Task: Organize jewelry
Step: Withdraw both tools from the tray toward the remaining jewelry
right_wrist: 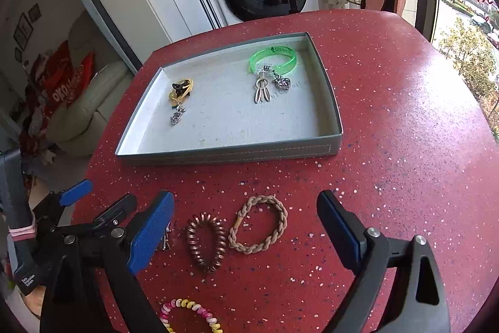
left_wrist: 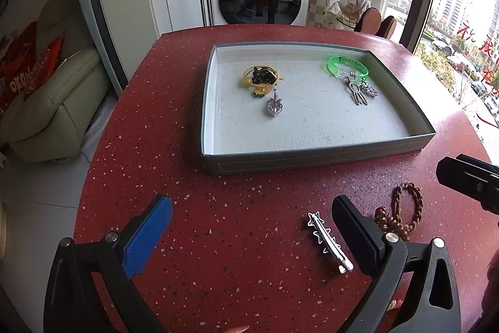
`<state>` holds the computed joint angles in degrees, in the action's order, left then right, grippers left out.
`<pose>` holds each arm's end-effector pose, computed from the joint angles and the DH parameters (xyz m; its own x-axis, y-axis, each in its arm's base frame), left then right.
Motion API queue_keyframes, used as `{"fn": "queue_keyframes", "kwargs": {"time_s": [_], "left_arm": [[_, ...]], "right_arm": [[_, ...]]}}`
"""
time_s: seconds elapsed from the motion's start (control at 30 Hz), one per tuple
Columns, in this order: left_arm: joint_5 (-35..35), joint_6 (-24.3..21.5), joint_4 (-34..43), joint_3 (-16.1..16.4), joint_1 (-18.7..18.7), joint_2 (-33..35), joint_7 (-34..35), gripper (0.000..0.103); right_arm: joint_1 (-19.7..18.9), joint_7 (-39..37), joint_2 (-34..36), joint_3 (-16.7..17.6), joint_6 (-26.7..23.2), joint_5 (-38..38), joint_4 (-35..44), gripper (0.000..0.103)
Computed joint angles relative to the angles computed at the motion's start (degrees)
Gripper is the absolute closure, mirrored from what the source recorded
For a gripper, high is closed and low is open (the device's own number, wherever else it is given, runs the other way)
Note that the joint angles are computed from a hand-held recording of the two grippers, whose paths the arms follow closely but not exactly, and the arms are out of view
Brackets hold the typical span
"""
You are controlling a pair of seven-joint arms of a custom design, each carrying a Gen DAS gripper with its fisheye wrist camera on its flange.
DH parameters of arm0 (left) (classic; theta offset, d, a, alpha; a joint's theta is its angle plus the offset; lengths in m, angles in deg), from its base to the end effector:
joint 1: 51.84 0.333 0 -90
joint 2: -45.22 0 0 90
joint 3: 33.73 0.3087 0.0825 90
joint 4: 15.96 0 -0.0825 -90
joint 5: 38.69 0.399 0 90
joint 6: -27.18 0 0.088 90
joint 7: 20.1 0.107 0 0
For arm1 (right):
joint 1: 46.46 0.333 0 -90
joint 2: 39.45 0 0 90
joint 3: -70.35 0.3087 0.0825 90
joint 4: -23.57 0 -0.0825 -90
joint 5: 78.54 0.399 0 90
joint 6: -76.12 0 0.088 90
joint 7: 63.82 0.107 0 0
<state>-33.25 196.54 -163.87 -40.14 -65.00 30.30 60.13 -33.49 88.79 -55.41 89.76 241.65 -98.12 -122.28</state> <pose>0.4525 -0.1679 0.4057 -0.2622 -0.9650 0.0030 -0.7770 0.2093 -0.5937 0.3998 0.2784 0.4122 -0.1130 -0.9520 -0.2846 -0.8095 0.2543 -0.5291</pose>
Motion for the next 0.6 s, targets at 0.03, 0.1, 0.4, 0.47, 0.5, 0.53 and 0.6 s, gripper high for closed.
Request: {"fn": "queue_keyframes", "kwargs": {"time_s": [0.03, 0.1, 0.4, 0.47, 0.5, 0.53, 0.6], "left_arm": [[0.0, -0.1, -0.5, -0.1, 0.0, -0.3, -0.1, 0.0], [-0.6, 0.0, -1.7, 0.2, -0.6, -1.0, 0.1, 0.0], [-2.6, -1.3, -4.5, -0.1, -2.5, -2.1, -1.4, 0.0], [-3.1, -1.3, -4.6, 0.1, -3.0, -2.2, -1.4, 0.0], [-3.1, -1.2, -4.6, 0.1, -3.0, -2.1, -1.5, 0.0], [-3.2, -1.2, -4.5, 0.1, -3.2, -2.0, -1.5, 0.0], [-3.3, -1.3, -4.4, 0.0, -3.3, -1.8, -1.6, 0.0]], "right_arm": [[0.4, 0.0, -0.3, -0.1, -0.3, 0.5, -0.6, 0.009], [0.7, 0.4, -1.1, 0.0, -1.0, 1.2, -1.9, 0.009], [0.6, 4.4, -3.8, 0.3, -4.8, 2.6, -6.1, 0.009], [0.3, 4.2, -3.7, 0.4, -5.0, 1.9, -5.9, 0.009], [0.0, 4.2, -3.4, 0.7, -5.4, 1.1, -5.5, 0.009], [-0.4, 4.3, -3.0, 1.0, -6.0, 0.1, -4.9, 0.009], [-0.6, 4.4, -1.8, 1.2, -6.8, -1.6, -3.7, 0.009]]}}
